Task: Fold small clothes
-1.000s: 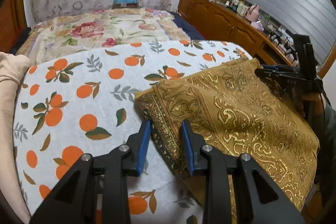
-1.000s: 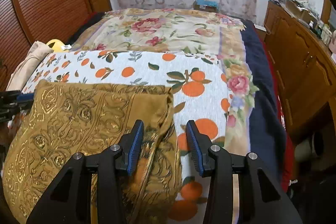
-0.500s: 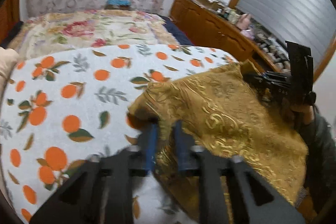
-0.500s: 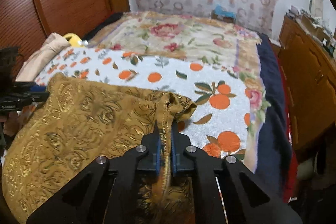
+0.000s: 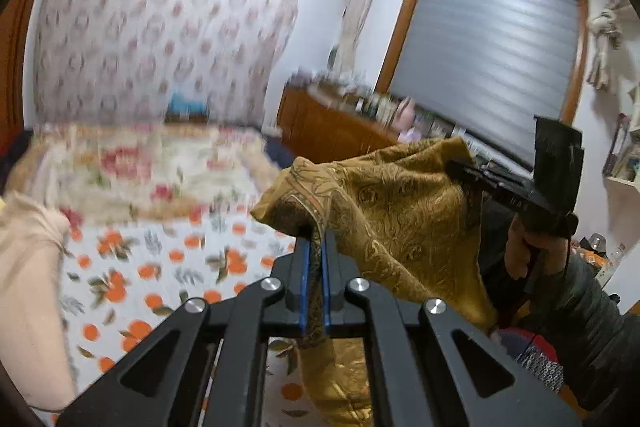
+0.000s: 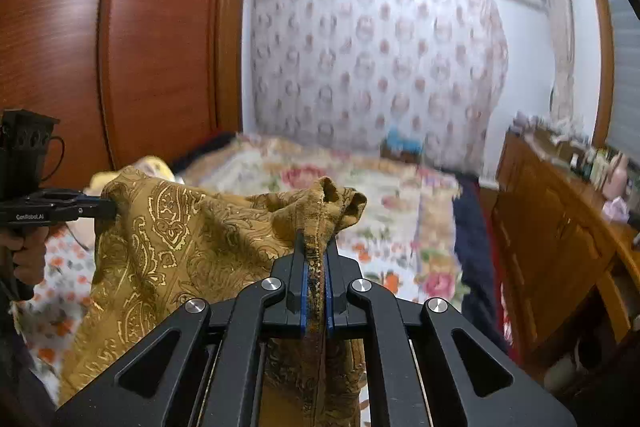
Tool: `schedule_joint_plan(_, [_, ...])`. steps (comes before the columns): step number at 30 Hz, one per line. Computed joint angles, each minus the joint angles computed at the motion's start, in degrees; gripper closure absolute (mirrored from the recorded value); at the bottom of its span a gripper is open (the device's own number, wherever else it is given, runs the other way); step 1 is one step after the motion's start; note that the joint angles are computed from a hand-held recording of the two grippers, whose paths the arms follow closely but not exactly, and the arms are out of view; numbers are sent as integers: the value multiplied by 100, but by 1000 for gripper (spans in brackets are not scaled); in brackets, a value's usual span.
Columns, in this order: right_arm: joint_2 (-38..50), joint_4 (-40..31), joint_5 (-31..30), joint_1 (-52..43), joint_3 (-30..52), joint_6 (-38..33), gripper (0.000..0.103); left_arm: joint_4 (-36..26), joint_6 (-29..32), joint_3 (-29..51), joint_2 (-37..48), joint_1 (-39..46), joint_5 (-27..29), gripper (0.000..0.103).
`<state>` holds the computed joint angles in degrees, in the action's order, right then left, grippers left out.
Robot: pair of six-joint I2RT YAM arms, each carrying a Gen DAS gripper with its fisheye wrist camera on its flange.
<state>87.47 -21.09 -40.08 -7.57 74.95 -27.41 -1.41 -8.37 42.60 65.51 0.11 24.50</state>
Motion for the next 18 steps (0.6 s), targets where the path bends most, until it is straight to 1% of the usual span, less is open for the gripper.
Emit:
schedule_joint_plan(4, [-935, -67, -437, -241, -211, 253, 100, -921, 134, 120, -1368, 278, 178, 102])
schedule_joint_plan(7, [-1552, -269, -740, -339, -174, 443, 100, -1614, 266, 494, -1967, 534, 318, 102])
schedule_joint_plan(9, [-1884, -305, -896, -375, -164, 570, 100, -2126, 445, 823, -2352, 874, 565, 102])
schedule_joint_plan(12, [-2354, -348, -1182, -408, -97, 822, 100, -2725, 670, 1274, -2676, 1671, 1269, 102])
schedule_joint_plan(15, [-2653, -433, -1359, -354, 15, 990, 100, -3167, 909, 1679, -2711, 2640, 2111, 102])
schedule_joint_plan(16, [-2678, -531, -1431, -300, 112, 1011, 100, -3257, 1010, 1799, -2663, 3052, 2458, 102])
schedule_joint_plan(17, [-2709, -560, -1459, -268, 151, 1041, 100, -3327, 1097, 1869, -2635, 3351, 2685, 102])
schedule_joint_plan(18, [-2706, -575, -1454, -174, 198, 1059, 100, -3350, 1181, 1912, -2575, 3531, 2775, 102])
